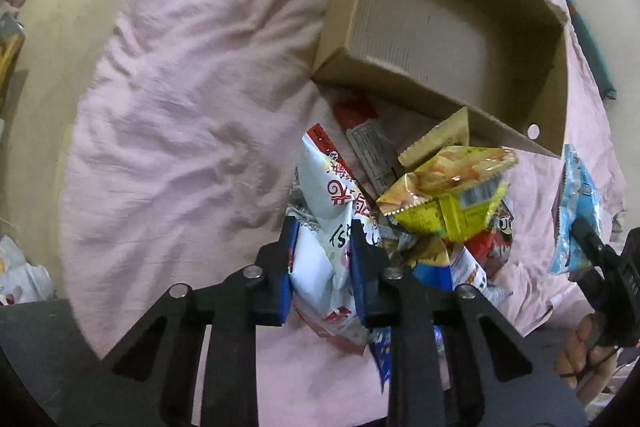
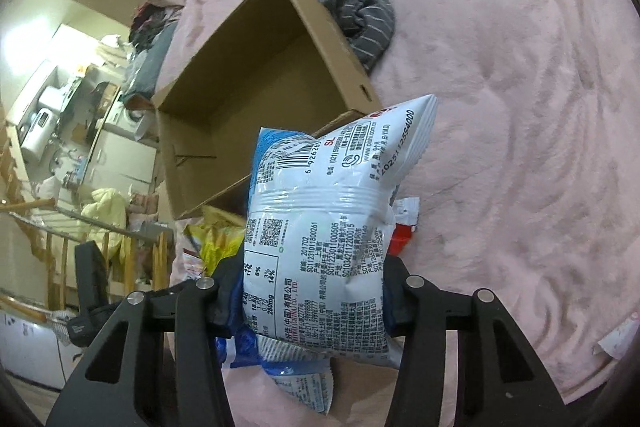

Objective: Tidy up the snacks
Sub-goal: 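Grasp the white-blue bag with the right tool while the left tool grasps the white-red bag, then carry both bags over the box and open both tools to drop them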

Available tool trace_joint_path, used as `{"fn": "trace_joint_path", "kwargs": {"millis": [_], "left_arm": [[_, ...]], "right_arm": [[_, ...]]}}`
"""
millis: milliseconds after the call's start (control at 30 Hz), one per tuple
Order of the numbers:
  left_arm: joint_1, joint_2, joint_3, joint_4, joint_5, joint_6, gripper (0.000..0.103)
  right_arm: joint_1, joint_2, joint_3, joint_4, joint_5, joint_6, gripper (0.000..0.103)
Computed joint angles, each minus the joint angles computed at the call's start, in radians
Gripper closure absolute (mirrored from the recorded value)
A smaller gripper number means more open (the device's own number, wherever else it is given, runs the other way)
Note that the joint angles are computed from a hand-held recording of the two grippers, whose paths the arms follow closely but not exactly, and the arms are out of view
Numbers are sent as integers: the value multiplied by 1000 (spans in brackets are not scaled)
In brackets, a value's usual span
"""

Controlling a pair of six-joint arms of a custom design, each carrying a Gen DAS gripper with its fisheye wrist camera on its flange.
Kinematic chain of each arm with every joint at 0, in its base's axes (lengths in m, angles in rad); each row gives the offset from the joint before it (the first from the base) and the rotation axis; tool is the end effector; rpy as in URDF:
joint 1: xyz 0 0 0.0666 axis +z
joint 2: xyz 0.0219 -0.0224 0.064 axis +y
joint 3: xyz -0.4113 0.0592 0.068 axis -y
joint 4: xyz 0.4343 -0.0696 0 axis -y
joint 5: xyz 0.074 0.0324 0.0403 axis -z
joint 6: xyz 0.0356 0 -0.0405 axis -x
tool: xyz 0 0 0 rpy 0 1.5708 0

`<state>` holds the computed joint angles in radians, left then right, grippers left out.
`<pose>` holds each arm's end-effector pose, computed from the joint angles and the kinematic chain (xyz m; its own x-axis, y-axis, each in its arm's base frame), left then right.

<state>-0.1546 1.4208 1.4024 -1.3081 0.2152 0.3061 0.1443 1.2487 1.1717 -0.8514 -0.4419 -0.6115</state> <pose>0.4810 -0.0831 0.4339 -0.9749 -0.1460 -0.1682 -0.0968 0.9579 -0.2705 0.4458 0.0798 0.4237 -0.8689 0.3981 -0.2940 0.1408 0.7684 0.6243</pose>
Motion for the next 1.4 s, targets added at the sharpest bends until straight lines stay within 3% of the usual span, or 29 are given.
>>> {"fn": "trace_joint_path", "kwargs": {"millis": [233,433,767,1400], "left_arm": [[5,-100,8,55,-142,-40,84],[27,-103,19,98,-150,-58,84],[-14,-117,33,168,-180,-68,83],[-57,11,196,265,-212,-127,83]], "right_arm": [[19,-27,1,10,24,47,51],[43,-74,-24,99,33,65,51],[34,-119,-54,256,18,44,51],[20,28,95,245,35,84,51]]}}
